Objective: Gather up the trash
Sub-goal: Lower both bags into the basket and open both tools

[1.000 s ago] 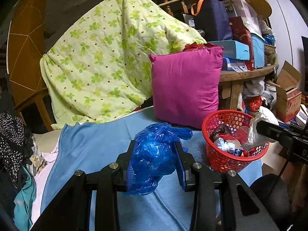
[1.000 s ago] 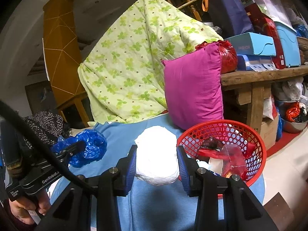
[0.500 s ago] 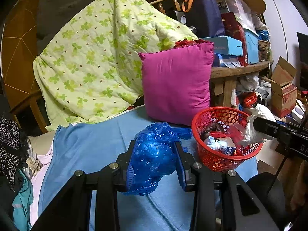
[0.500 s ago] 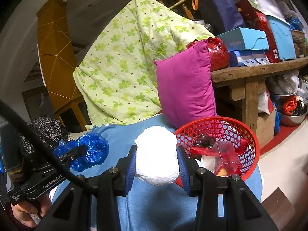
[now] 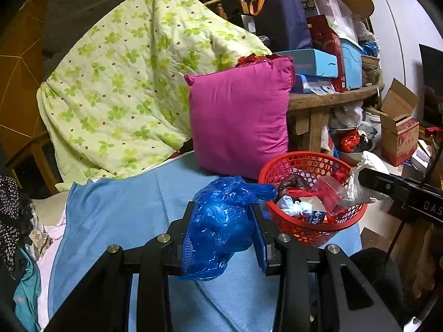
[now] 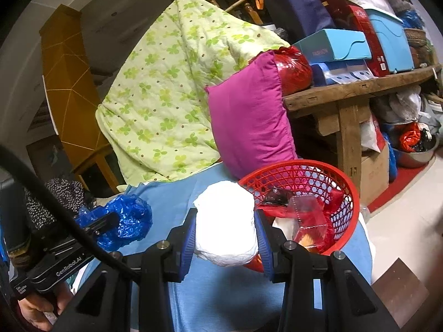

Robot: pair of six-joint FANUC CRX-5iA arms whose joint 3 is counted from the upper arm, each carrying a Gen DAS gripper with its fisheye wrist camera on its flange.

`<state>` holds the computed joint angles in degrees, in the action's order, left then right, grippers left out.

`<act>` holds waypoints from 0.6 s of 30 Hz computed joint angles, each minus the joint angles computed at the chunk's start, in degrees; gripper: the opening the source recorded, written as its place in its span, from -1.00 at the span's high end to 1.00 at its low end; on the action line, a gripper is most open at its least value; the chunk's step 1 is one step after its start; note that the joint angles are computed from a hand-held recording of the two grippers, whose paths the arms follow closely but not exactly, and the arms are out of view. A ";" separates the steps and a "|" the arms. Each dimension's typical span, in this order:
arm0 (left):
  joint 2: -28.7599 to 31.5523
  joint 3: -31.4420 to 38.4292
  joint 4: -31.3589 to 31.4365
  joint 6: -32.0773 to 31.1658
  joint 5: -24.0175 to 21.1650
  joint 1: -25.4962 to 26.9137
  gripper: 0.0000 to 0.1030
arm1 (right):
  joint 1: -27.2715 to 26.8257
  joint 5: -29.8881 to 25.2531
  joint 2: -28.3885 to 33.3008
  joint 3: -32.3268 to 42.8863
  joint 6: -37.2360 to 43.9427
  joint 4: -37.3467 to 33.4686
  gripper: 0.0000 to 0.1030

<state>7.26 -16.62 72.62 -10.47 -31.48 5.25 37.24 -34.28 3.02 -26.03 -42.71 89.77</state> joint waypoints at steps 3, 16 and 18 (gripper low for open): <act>0.03 -0.08 -0.32 -0.02 -0.17 -0.19 0.25 | -0.67 0.77 -0.47 -0.54 -1.23 0.61 0.18; 0.18 -0.16 -0.88 -0.84 0.10 -1.96 0.25 | -1.28 0.83 -1.34 -1.56 -4.19 1.35 0.16; 0.19 -0.14 -0.94 -0.91 0.09 -2.26 0.25 | -1.48 0.79 -1.59 -1.97 -4.79 1.36 0.16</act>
